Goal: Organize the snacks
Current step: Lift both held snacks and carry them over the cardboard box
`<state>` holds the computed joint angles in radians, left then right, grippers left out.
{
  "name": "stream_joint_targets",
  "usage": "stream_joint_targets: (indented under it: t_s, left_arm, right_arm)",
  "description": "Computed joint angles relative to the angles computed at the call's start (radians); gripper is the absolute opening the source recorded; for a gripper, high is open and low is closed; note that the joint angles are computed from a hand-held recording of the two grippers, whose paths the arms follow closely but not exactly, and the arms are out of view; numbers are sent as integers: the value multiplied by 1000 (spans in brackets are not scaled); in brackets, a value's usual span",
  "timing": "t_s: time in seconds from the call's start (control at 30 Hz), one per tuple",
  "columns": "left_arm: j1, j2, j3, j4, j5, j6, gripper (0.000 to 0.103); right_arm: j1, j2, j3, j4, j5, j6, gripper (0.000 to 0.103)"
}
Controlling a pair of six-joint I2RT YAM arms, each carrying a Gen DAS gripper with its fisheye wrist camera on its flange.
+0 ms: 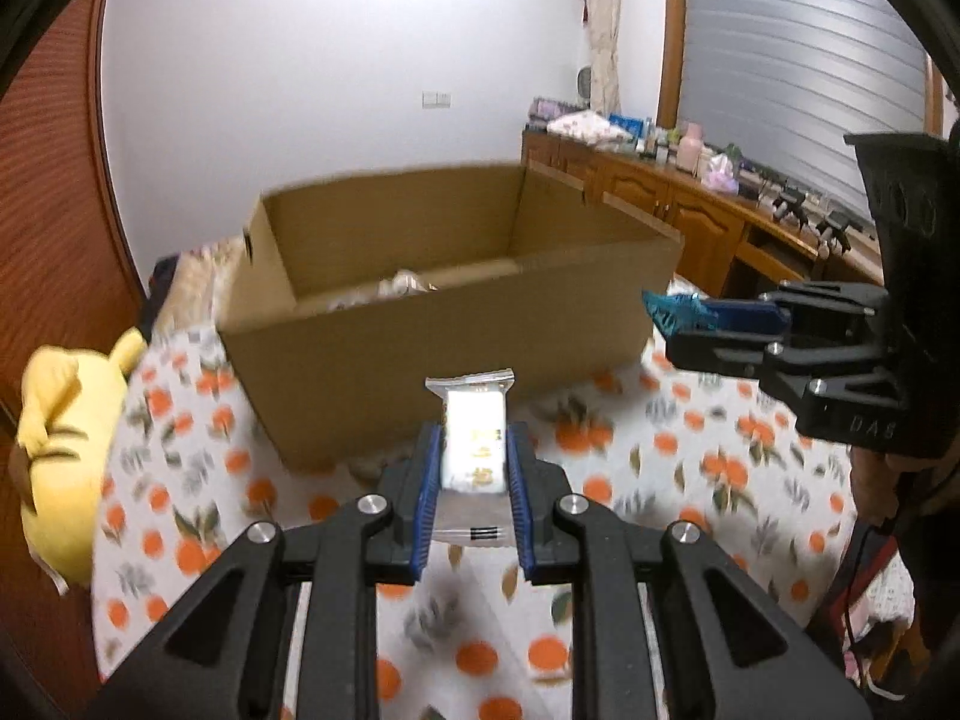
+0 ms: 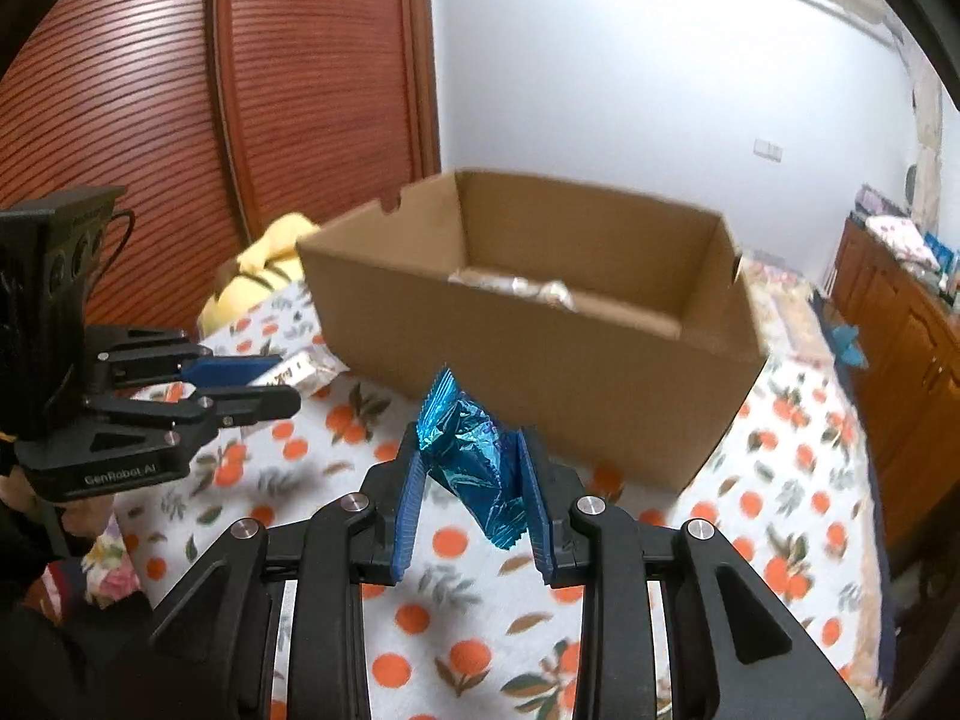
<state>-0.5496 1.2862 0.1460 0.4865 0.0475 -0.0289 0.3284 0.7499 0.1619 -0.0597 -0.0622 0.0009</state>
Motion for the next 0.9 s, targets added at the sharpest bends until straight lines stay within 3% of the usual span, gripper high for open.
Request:
stream_joint_targets:
  t_s: [0.17, 0.4, 0.53, 0.67, 0.9]
  left_arm:
    - [47, -59, 92, -103, 43, 24, 19]
    - [62, -52, 191, -155, 25, 59, 19]
    - [76, 26, 245, -136, 14, 75, 19]
    - [118, 135, 326, -152, 80, 75, 19]
    - [110, 261, 426, -149, 26, 74, 19]
  right_arm:
    - [-40, 22, 86, -20, -13, -32, 29]
    - [-58, 114, 169, 12, -16, -51, 29]
    - [-70, 195, 203, 56, -18, -54, 30]
    - [-86, 275, 232, 96, -21, -57, 30]
    - [-155, 372, 283, 107, -69, -80, 30]
